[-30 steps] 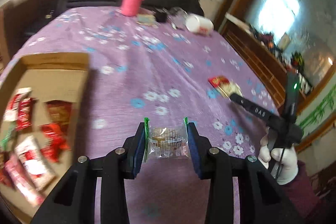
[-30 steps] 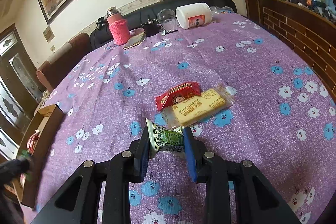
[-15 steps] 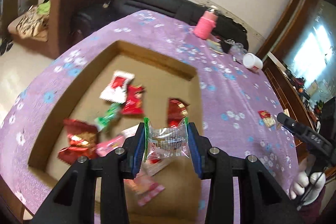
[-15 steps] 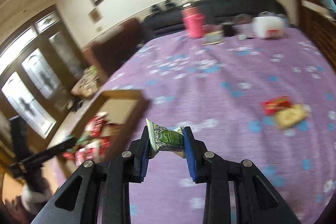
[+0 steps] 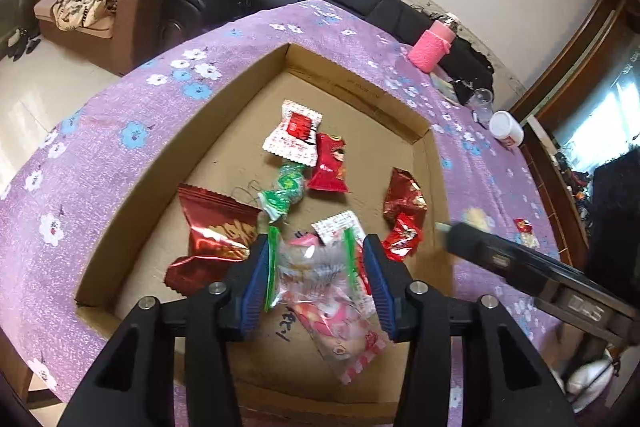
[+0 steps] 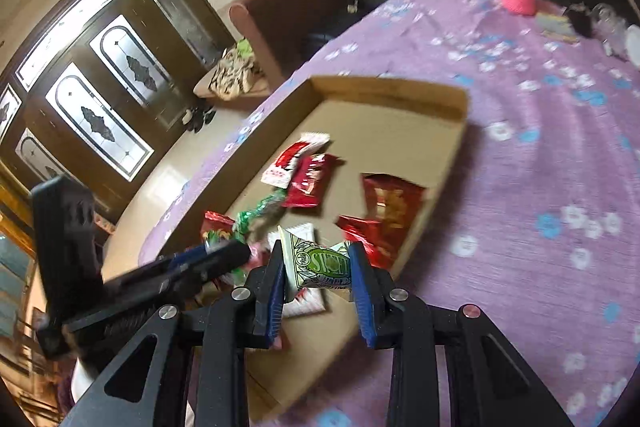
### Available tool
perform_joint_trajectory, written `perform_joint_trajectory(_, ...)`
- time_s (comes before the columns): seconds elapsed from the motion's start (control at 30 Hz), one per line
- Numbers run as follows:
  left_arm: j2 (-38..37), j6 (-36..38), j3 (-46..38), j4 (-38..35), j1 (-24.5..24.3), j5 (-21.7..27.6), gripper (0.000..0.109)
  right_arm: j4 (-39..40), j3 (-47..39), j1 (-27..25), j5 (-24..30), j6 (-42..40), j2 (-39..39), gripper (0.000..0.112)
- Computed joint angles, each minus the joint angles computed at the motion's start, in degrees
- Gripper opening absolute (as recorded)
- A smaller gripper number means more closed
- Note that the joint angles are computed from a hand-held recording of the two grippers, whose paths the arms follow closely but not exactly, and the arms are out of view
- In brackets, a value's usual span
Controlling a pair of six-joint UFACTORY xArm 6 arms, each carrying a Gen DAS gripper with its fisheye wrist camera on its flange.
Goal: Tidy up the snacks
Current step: 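Carry both candies over the box and open both tools, then move both tools back to the table and grasp the yellow cake packet with the right tool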
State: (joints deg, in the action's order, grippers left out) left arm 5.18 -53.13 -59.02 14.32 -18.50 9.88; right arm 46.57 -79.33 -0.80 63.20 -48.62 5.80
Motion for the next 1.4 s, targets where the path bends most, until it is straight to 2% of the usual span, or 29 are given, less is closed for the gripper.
perform_joint_trajectory(0.1, -1.0, -0.1, 0.7, 0.6, 0.1, -0.9, 0.057, -0.7, -2.9, 1.8, 0.2, 3.1, 3.2, 0.033)
perform_joint_trajectory(0.23, -2.6, -2.9, 1.6, 3.9, 0.6, -1.6, 0.067, -2.5, -4.7, 4.3, -4.0, 5.1, 5.7, 0.036)
perform_joint_trajectory(0.33, -3.4, -5.1, 1.9, 6.5, 0.9, -1.7, 0.069, -2.7, -5.4, 4.8, -5.1, 5.7, 6.2, 0.040)
perform_joint_trajectory(0.63, -3.3, -5.7, 1.3, 6.5, 0.4, -1.7, 0.070, 1.8, -4.3, 0.1, -5.1, 3.2, 2.8, 0.047)
perform_joint_trajectory(0.8, -2.9, -6.8, -1.1, 9.1, -1.3, 0.8, 0.078, 3.0, -1.4, -4.6, -5.2, 1.1, 0.2, 0.049)
perform_joint_trajectory(0.97, -1.5, -1.3, -3.7, 6.1, -4.1, 1.9, 0.079, 3.0, -0.5, -11.3, -4.8, -0.6, -0.1, 0.049)
perform_joint_trajectory(1.1, 0.4, 6.1, -6.4, 0.1, -7.0, 2.0, 0.084, 1.3, -2.9, -17.2, -6.2, 1.0, 2.4, 0.049)
perform_joint_trajectory(1.23, 4.0, 15.1, -10.8, -6.8, -10.4, 3.3, 0.084, -1.3, -9.2, -23.2, -8.3, 6.4, 7.8, 0.049)
perform_joint_trajectory(1.4, 8.0, 21.4, -15.7, -12.4, -13.2, 5.5, 0.084, -6.2, -19.2, -26.7, -11.8, 13.5, 16.2, 0.048)
